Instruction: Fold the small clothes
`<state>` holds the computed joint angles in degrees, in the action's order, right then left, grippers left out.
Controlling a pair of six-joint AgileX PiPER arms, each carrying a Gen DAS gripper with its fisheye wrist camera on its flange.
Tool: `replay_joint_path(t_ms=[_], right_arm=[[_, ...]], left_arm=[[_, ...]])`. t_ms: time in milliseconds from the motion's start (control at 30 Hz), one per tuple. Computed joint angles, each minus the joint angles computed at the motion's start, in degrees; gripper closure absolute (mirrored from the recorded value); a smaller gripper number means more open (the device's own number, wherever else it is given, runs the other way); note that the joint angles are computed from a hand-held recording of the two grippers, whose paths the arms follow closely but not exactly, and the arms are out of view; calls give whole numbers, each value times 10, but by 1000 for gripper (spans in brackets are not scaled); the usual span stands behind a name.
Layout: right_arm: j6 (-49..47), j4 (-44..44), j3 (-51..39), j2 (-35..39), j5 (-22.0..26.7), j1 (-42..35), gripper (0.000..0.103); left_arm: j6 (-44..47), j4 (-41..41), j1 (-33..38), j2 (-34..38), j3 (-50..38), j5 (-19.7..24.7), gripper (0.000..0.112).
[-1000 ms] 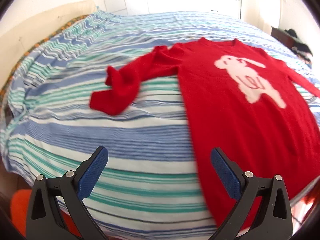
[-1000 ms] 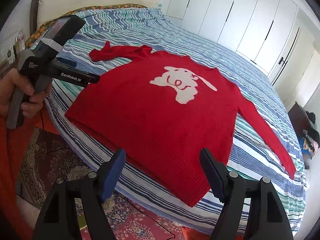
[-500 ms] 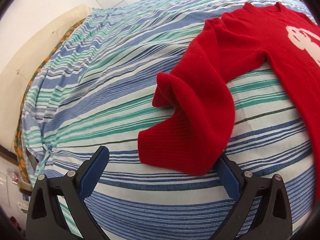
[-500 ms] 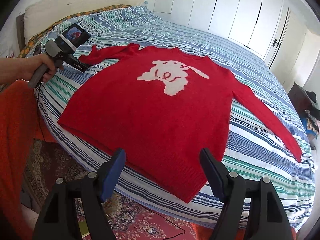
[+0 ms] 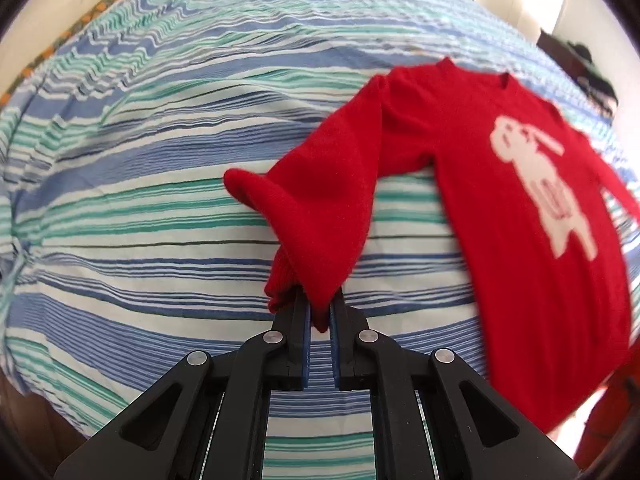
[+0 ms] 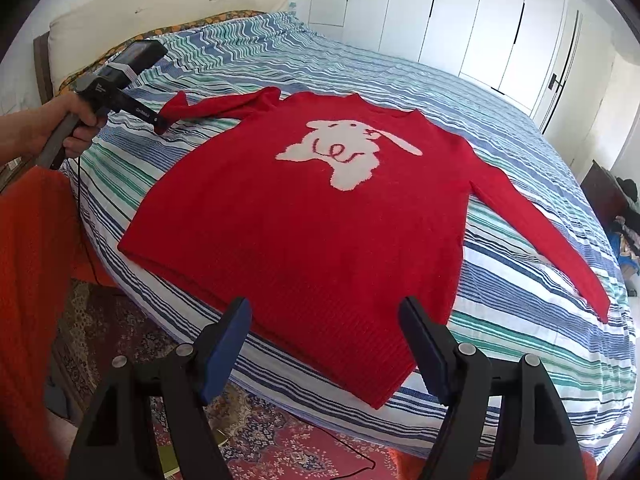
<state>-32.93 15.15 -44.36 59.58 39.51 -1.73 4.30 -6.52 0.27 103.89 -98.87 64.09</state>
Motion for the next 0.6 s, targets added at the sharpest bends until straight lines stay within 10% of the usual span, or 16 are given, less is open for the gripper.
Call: replay_joint_path(t_ms=[100, 233, 467, 600], right_arm=[[-8, 9, -2, 6, 4, -8, 27], [-9, 14, -2, 4, 2, -11, 27], [-27, 34, -1, 0, 8, -34, 27], [-11, 18, -8, 23, 11, -22, 27]], left_arm=[[-70, -97, 84, 44, -116, 49, 98], [-213, -12, 137, 99, -183, 46, 55], [-169, -38, 180, 71, -60, -14, 53], [-162, -43, 174, 72, -23, -57, 29]])
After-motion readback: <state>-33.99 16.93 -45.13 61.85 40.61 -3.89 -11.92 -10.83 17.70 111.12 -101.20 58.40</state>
